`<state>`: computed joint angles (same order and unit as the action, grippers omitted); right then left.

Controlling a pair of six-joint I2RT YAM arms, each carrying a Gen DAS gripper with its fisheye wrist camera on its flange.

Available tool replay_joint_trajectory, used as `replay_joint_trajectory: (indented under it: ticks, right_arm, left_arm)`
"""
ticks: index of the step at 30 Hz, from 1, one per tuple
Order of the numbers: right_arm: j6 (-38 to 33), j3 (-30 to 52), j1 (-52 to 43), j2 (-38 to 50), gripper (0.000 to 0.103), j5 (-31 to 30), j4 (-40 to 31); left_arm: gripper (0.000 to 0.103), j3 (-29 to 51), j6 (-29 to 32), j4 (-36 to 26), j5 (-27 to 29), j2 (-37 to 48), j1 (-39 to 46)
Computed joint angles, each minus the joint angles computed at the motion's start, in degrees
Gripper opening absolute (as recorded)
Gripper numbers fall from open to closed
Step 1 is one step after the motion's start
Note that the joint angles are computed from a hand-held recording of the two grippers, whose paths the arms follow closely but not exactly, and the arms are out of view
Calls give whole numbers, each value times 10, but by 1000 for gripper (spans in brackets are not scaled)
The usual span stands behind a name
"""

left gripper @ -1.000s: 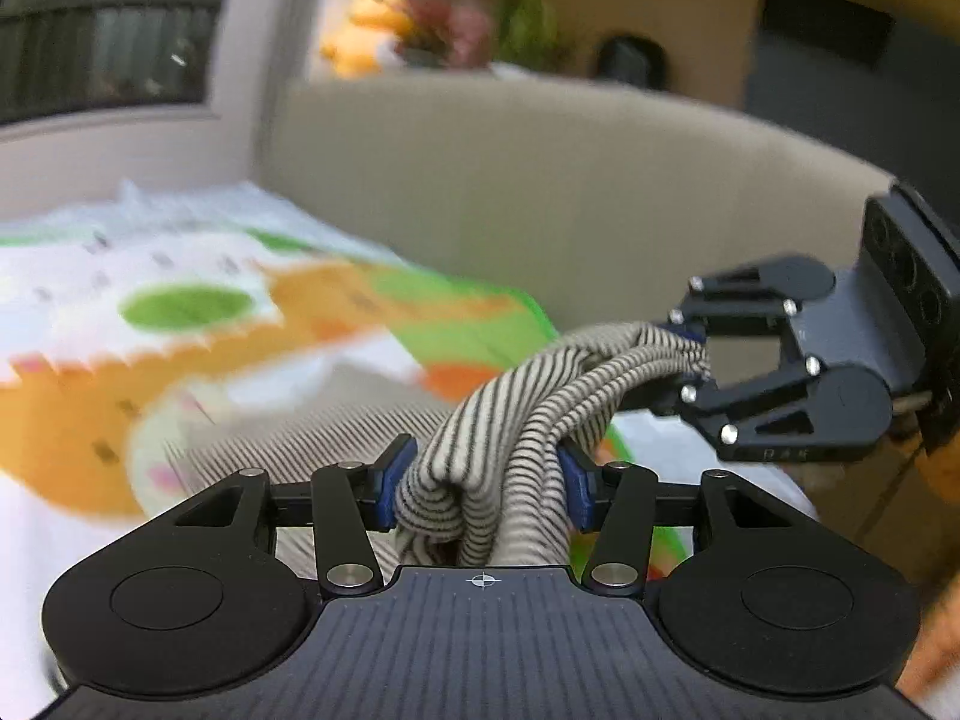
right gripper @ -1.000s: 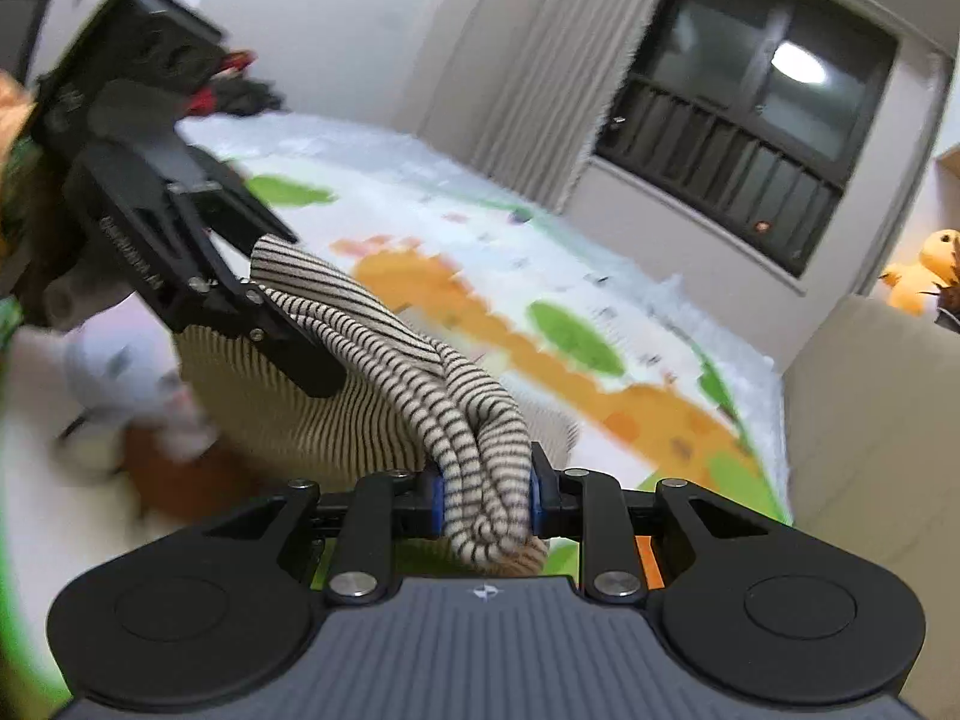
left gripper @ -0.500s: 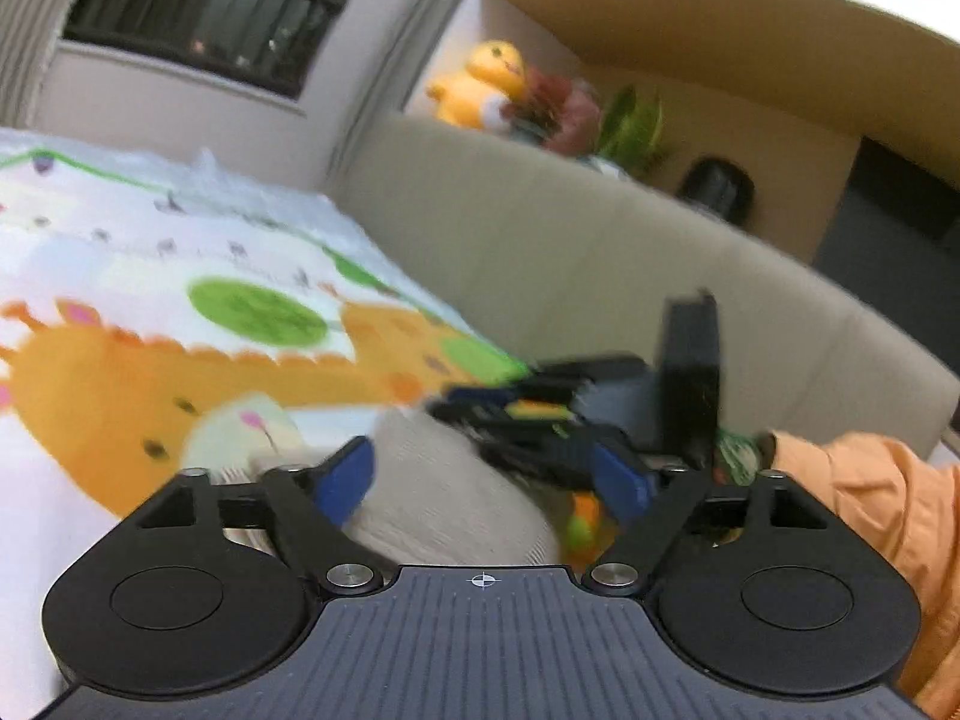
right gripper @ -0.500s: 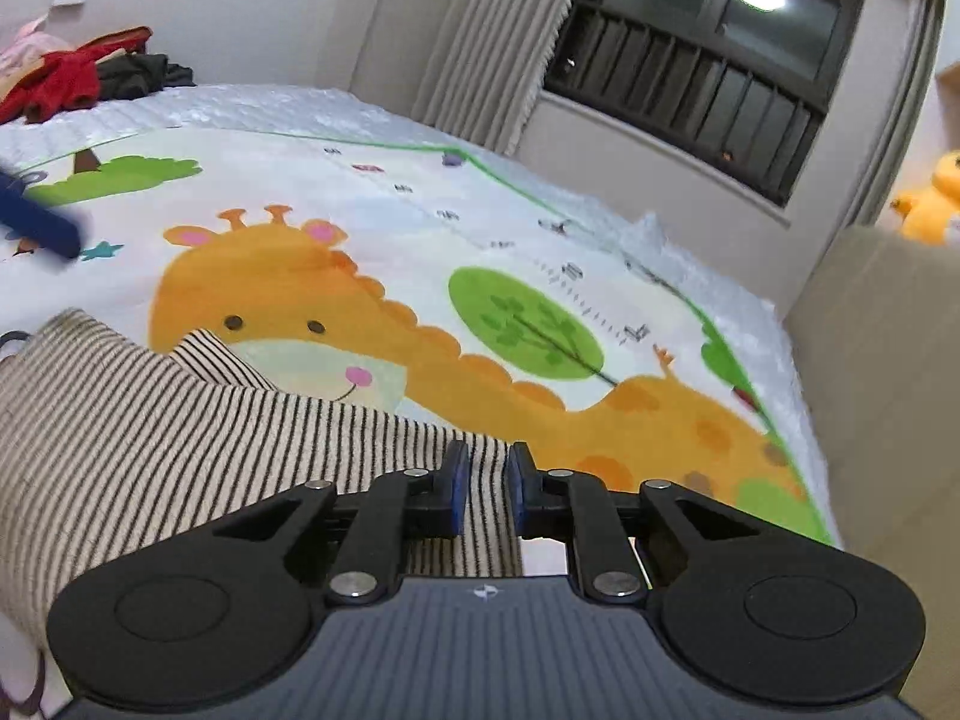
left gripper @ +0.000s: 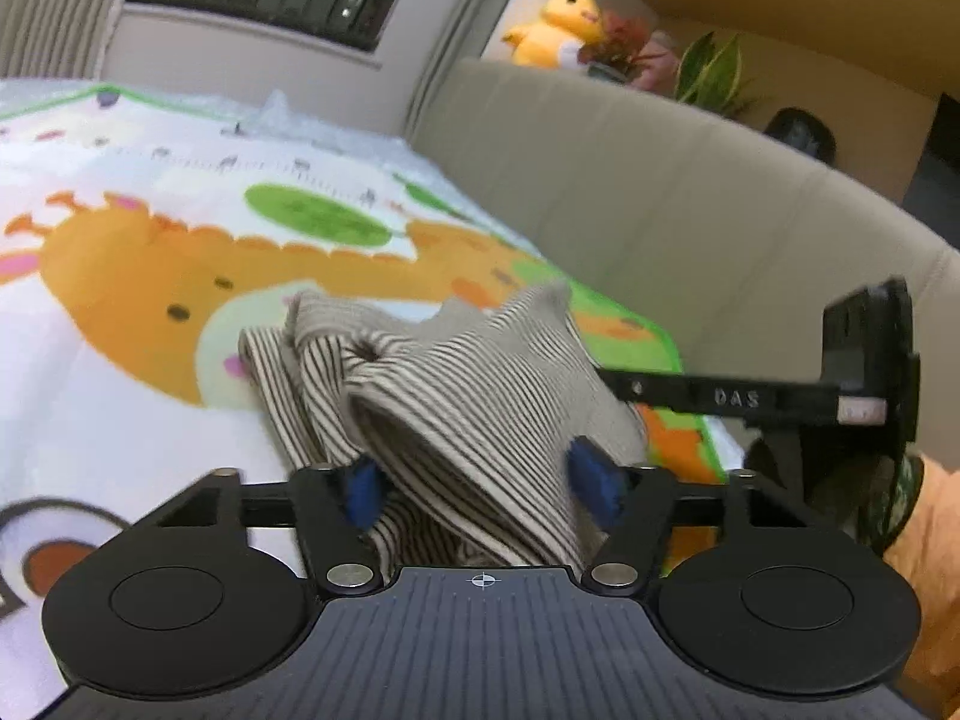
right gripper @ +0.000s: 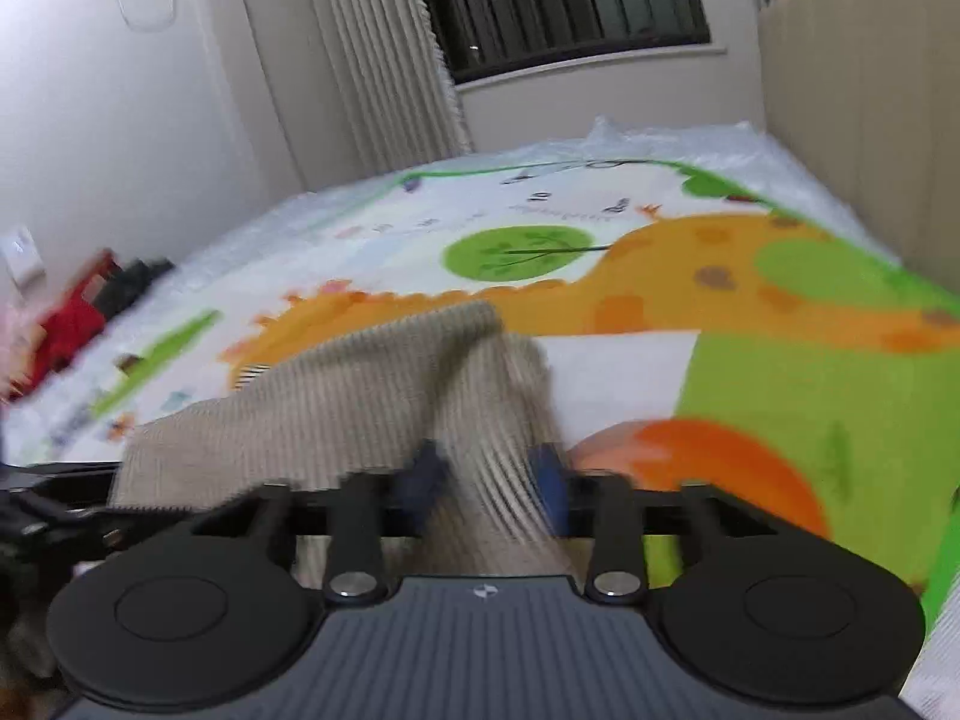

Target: Fold clothes

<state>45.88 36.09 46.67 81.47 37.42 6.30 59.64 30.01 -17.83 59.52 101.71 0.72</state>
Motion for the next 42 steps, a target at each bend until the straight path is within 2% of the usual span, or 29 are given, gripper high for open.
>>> replay_joint_trajectory:
  ticks: [1, 3, 8, 10, 12, 15, 18, 20, 21, 23, 24, 25, 27, 29, 31, 33, 36, 40, 42]
  right_arm:
    - [2, -7, 7, -6, 11, 7, 14]
    - [0, -17, 18, -17, 9, 20, 44]
    - [-60, 0, -38, -3, 9, 5, 127]
    - [-55, 31, -74, 41, 9, -23, 109]
    - [-44, 73, -92, 101, 11, -38, 63]
    - [-33, 92, -81, 151, 13, -16, 53]
    - [-35, 91, -71, 153, 13, 0, 53]
    - [-40, 99, -66, 155, 13, 8, 41]
    - [-42, 105, -64, 156, 13, 12, 33]
    - [-37, 111, -58, 153, 15, 22, 15]
    - [-28, 112, -52, 145, 18, 31, 1]
    - [-15, 115, -43, 136, 25, 46, -19]
    - [28, 114, -14, 109, 36, 87, -75]
    - [80, 103, 23, 75, 42, 117, -125]
    - [141, 90, 58, 46, 54, 131, -167]
    - [202, 70, 82, 22, 57, 124, -174]
    - [257, 46, 97, 12, 59, 110, -143]
    - [250, 72, 93, 49, 60, 121, -126]
    - [229, 111, 100, 76, 60, 173, -150]
  left_arm:
    - [53, 6, -9, 6, 3, 1, 0]
    - [52, 15, -33, 33, 1, -1, -2]
    - [52, 63, -90, 143, -69, 15, -39]
    - [52, 89, -90, 160, -116, 41, -55]
    - [55, 108, -81, 156, -154, 61, -63]
    - [58, 103, -92, 164, -157, 54, -48]
    - [59, 82, -112, 187, -110, 14, -23]
    - [67, 110, -101, 148, -52, 11, -23]
    - [72, 130, -71, 104, -30, 15, -30]
    - [74, 176, -2, 15, -47, 47, -61]
    - [71, 201, 30, -28, -58, 65, -77]
    - [63, 206, 30, -27, -90, 82, -89]
    - [63, 206, 21, -5, -138, 110, -103]
    - [65, 207, 4, 3, -121, 121, -94]
    - [65, 207, 2, 0, -117, 120, -92]
    - [65, 206, 5, 4, -118, 120, -92]
    - [65, 212, 7, 5, -114, 126, -90]
    - [65, 211, 10, 2, -106, 128, -84]
    - [65, 214, 10, 7, -104, 136, -84]
